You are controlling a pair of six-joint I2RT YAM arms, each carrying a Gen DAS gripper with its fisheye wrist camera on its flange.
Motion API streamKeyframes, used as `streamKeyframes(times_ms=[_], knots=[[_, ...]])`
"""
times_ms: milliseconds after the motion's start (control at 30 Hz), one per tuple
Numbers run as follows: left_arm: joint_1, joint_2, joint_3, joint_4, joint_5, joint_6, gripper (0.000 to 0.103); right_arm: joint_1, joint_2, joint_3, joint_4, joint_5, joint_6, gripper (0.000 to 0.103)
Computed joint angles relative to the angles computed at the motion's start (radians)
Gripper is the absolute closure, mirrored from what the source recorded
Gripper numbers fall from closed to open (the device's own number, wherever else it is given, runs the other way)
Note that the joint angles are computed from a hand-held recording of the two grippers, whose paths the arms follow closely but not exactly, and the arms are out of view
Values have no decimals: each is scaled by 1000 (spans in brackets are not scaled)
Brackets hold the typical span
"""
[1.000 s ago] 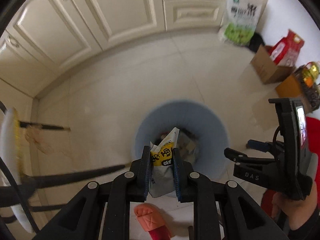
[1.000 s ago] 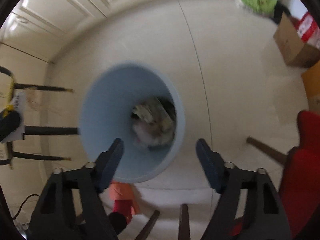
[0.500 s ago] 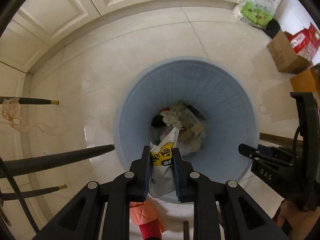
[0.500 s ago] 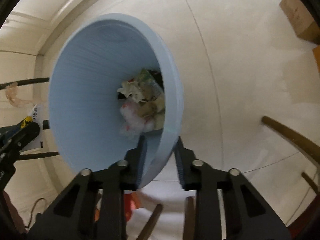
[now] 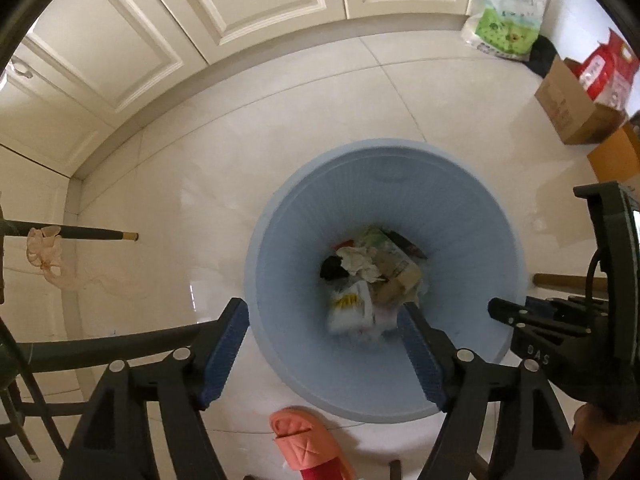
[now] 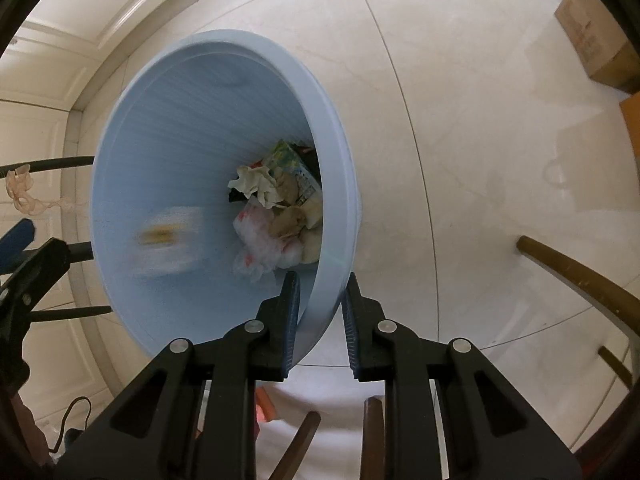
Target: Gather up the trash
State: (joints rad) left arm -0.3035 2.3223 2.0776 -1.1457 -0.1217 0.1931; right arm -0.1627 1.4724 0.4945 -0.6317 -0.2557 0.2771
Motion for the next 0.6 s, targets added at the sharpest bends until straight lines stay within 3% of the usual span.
streamKeyframes(times_ms=[133, 300, 400, 467, 533, 600], knots=[[-5, -48, -34, 0, -19, -19, 30, -13, 21, -5, 26, -1, -10, 83], [-3, -294, -212, 82, -10, 21, 30, 4, 11, 0, 15, 7, -3, 83], [-1, -444, -297, 75, 32, 39, 30, -17, -1, -6, 18, -23, -5, 76], [3, -566, -359, 76, 47, 52, 30, -24, -36, 1, -15, -19, -11, 66], [17, -659, -375, 58, 66, 41, 30, -19, -115, 25, -102, 34, -11, 54], [36, -732, -360, 8, 87, 24, 28, -36, -232, 69, -240, 71, 15, 50]])
